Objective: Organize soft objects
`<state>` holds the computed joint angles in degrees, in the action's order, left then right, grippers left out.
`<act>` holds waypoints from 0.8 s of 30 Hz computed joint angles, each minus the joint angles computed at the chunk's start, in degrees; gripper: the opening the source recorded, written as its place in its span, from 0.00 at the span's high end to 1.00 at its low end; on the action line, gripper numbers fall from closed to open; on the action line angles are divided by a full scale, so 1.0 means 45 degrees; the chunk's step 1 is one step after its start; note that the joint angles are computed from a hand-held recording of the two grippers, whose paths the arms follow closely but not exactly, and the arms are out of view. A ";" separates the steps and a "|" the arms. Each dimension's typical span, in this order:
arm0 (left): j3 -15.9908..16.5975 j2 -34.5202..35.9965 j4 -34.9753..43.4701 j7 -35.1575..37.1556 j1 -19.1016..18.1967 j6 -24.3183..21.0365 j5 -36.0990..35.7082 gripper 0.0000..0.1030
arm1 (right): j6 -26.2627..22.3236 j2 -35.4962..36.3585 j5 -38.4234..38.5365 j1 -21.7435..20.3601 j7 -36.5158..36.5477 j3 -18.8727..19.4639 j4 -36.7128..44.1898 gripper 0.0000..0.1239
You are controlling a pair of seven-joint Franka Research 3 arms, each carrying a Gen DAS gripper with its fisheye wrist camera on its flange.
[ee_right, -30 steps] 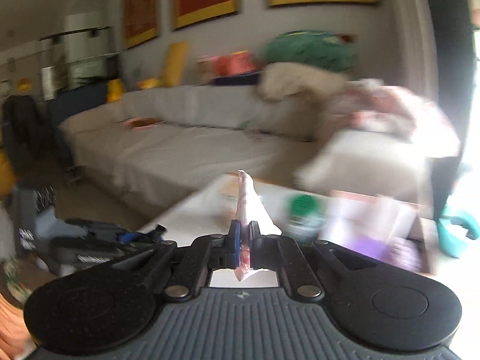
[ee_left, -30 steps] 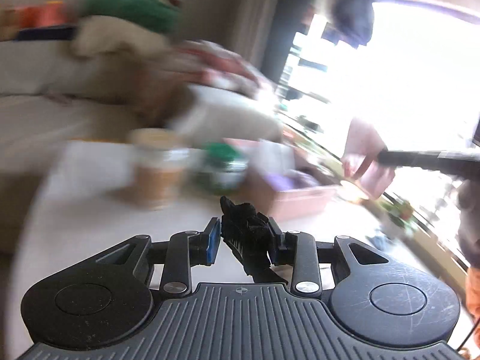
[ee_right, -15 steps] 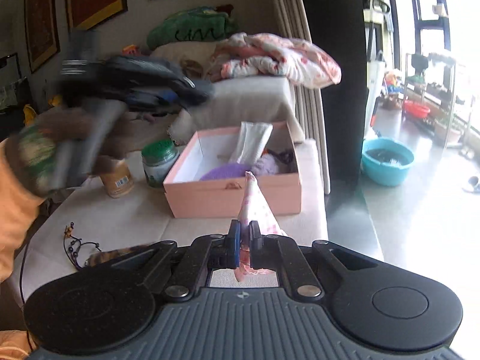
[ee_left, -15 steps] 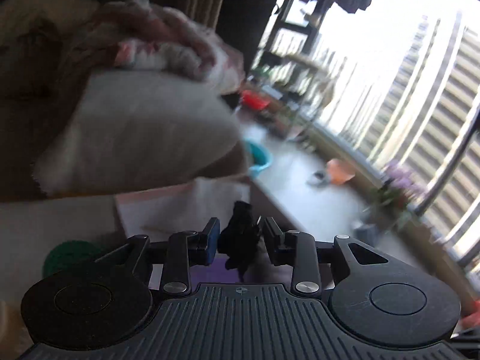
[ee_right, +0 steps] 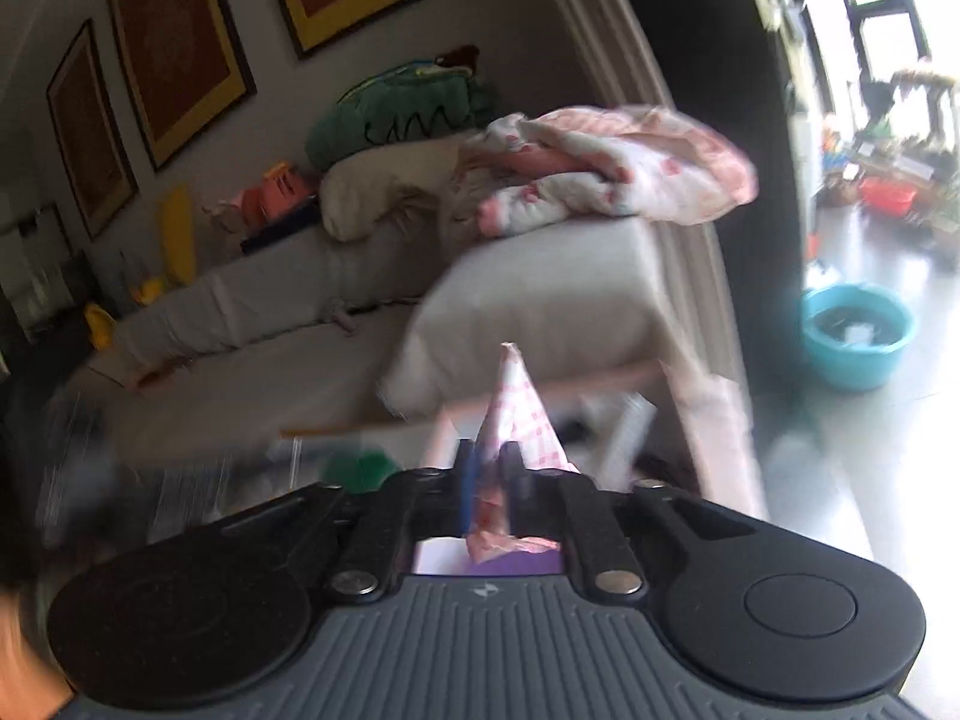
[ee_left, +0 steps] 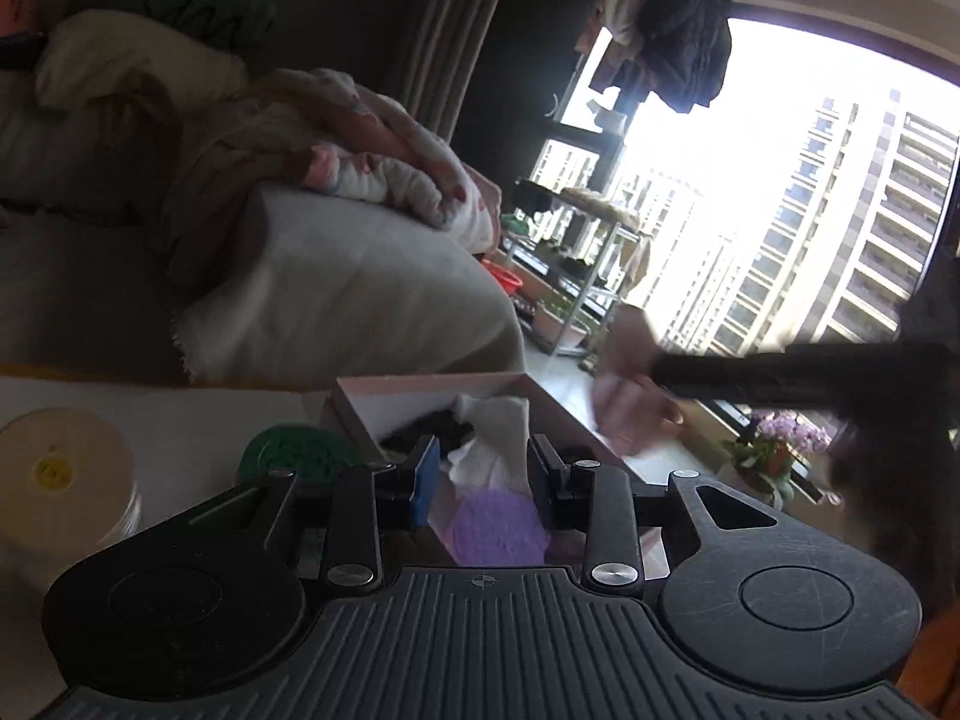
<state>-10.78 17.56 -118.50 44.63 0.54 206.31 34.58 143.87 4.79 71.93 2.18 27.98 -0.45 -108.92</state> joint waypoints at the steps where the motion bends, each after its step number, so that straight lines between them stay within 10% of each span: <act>1: 0.0218 -0.0564 -0.0781 0.0297 -0.0167 0.0183 -0.0240 0.66 | 0.0693 0.0417 -0.0697 0.0242 0.0983 0.0105 0.0550 0.60; 9: 0.0960 -0.4003 -0.5761 0.2373 -0.0313 0.0163 -0.1542 0.66 | 0.2473 -0.1251 -0.0733 0.0646 -0.1064 0.0324 -0.2107 0.50; 13: 0.1404 -0.5081 -0.7185 0.0650 -0.0389 0.0303 0.0936 0.66 | 0.3443 -0.2906 -0.0177 0.1310 -0.3166 0.0038 -0.4951 0.50; 20: 0.0537 -0.6246 -0.8702 0.2201 -0.1143 -0.0687 -0.0781 0.66 | 0.2085 -0.5305 0.0404 0.2257 -0.4684 -0.0634 -0.8336 0.49; 24: -0.0035 -0.6799 -0.9114 0.2574 -0.1260 -0.1753 -0.1600 0.66 | 0.3372 -0.5912 0.2386 0.3216 -0.7481 -0.0468 -0.9003 0.49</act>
